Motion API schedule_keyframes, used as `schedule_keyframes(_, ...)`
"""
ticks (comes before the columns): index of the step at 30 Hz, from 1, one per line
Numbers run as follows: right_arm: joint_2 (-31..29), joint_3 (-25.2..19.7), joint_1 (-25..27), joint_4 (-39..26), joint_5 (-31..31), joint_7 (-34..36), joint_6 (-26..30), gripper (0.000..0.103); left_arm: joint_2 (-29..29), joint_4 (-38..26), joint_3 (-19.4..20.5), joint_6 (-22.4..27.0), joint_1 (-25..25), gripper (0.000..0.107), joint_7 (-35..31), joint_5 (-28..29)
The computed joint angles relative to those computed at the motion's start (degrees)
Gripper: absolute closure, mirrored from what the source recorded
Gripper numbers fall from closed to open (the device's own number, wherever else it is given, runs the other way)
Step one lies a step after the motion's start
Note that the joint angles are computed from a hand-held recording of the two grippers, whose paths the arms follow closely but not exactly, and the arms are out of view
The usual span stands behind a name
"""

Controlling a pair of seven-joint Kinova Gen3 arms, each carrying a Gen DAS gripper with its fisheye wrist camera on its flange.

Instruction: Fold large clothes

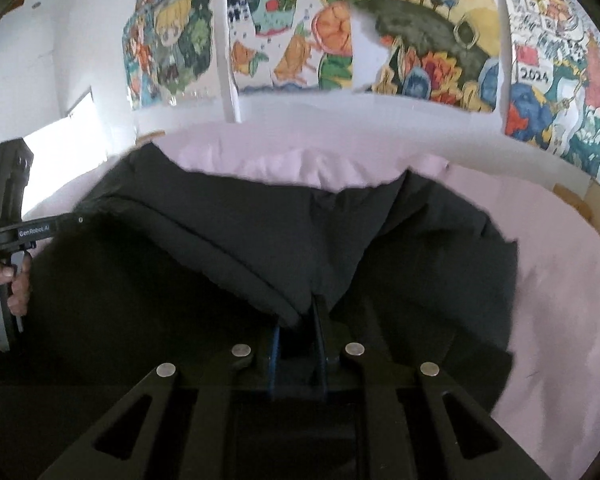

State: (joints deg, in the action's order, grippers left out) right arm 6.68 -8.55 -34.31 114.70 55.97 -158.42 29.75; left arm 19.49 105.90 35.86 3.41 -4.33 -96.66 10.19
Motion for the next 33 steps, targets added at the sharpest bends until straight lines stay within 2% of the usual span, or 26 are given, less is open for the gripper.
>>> schedule_keyframes(2,0.47,0.22,-0.06,0.13,0.87,-0.41,-0.10,0.089,0.52,0.32,1.01,-0.42,-0.91,0.105,-0.34,-0.24)
schedule_keyframes(5,-0.76,-0.10,0.53,0.05,-0.94,1.97,-0.42,0.086,1.03,1.13,5.16,-1.27,-4.73,0.105,-1.03,-0.81)
schedule_keyframes(9,-4.91,-0.89,2.87,0.49,-5.90,8.15,-2.72,0.085,0.21,2.25,5.31,-2.85,-4.70,0.105,-0.20,-2.93)
schedule_keyframes(12,-8.39,-2.26,4.40,1.27,-4.02,7.15,-4.52,0.085,-0.12,2.48,4.54,-3.24,-3.91,0.105,1.05,-4.54)
schedule_keyframes(15,-10.14,-5.91,8.95,0.43,-2.61,4.81,-7.08,0.085,-0.40,2.59,3.54,-3.41,-2.98,0.105,2.16,-5.93)
schedule_keyframes(17,-7.33,-5.09,8.15,-3.40,-6.33,6.62,-5.54,0.085,-0.42,2.52,3.55,-3.22,-2.95,0.105,2.69,-6.69)
schedule_keyframes(22,1.71,-4.08,7.31,-10.25,-16.43,16.79,-2.97,0.085,-1.23,1.79,1.72,-1.24,-1.51,0.102,3.22,-5.95)
schedule_keyframes(24,4.18,-2.29,4.96,-10.53,-16.52,16.49,-1.64,0.085,-2.28,1.57,-2.05,-0.30,1.79,0.100,3.23,-4.98)
schedule_keyframes(26,4.40,1.62,0.76,-8.35,-13.03,13.07,-2.93,0.084,-4.15,2.42,-6.86,-0.09,6.06,0.093,4.84,-5.93)
schedule_keyframes(27,4.40,2.01,0.17,-7.74,-11.74,12.14,-3.11,0.084,-5.03,3.29,-7.96,-0.61,6.95,0.090,5.00,-5.75)
schedule_keyframes(28,4.29,2.75,-0.66,-7.28,-11.19,12.08,-3.19,0.084,-5.99,4.76,-8.00,-2.06,6.81,0.080,4.41,-4.63)
schedule_keyframes(29,4.14,3.23,-1.08,-6.78,-10.75,12.00,-3.53,0.084,-6.98,6.66,-6.97,-4.39,5.73,0.069,4.64,-4.07)
schedule_keyframes(31,3.92,4.01,-1.76,-5.97,-9.76,11.19,-4.17,0.084,-9.00,10.14,-2.23,-9.05,0.97,0.060,7.45,-5.47)
schedule_keyframes(33,4.03,4.72,-2.52,-5.27,-7.97,9.39,-4.77,0.084,-10.58,12.34,0.37,-13.21,-1.63,0.052,10.77,-7.83)
